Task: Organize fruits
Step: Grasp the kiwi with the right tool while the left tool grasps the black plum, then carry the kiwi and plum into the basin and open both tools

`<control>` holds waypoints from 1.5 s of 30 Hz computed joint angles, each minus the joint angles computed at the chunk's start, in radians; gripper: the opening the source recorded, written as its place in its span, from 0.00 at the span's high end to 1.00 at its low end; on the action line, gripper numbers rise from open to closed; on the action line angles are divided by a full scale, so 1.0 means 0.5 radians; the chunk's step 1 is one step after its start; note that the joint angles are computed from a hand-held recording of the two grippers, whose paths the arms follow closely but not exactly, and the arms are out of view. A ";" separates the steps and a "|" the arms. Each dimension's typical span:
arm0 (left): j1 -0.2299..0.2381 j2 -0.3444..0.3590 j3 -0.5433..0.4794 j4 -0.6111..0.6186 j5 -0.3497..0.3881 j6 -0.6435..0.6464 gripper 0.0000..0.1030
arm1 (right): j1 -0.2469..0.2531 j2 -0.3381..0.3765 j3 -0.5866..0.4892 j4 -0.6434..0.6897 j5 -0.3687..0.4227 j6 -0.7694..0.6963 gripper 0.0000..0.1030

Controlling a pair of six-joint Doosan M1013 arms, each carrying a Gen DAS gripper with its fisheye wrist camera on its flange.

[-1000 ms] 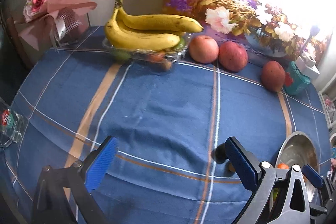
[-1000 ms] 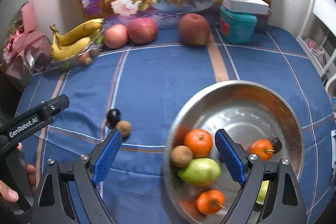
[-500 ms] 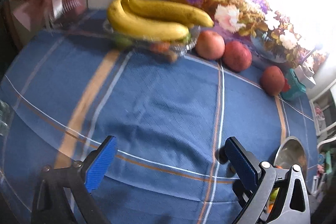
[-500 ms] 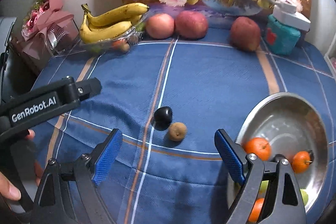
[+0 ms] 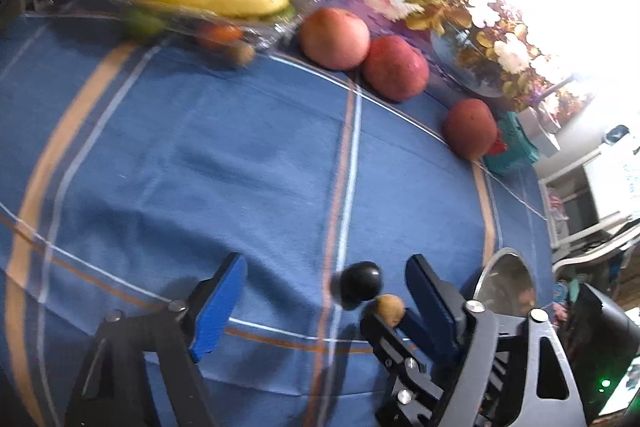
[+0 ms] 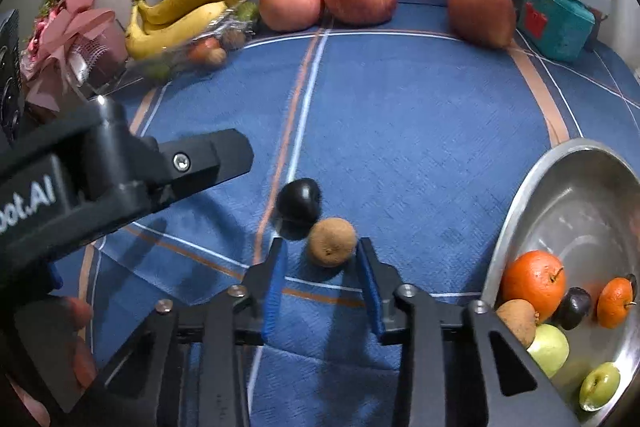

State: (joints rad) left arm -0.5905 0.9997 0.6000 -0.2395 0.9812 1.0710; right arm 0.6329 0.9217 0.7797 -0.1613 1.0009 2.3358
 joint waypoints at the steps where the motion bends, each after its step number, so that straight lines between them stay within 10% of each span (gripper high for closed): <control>1: 0.002 0.009 -0.015 -0.024 0.011 0.003 0.24 | -0.003 -0.004 0.010 -0.012 0.001 0.015 0.75; 19: -0.036 0.168 -0.280 -0.039 0.197 0.063 0.71 | -0.021 -0.100 0.197 0.075 -0.122 0.005 0.76; 38: -0.025 -0.025 0.039 -0.260 -0.230 0.235 0.71 | -0.039 -0.346 0.499 -0.054 -0.479 0.214 0.76; 45: -0.100 0.102 -0.211 -0.456 -0.076 0.520 0.71 | -0.087 -0.479 0.722 -0.502 -0.205 0.813 0.75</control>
State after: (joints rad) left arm -0.6405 1.0507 0.4944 -0.4673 0.9434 1.3309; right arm 0.5894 0.6821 1.1407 -0.4121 0.8982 2.7423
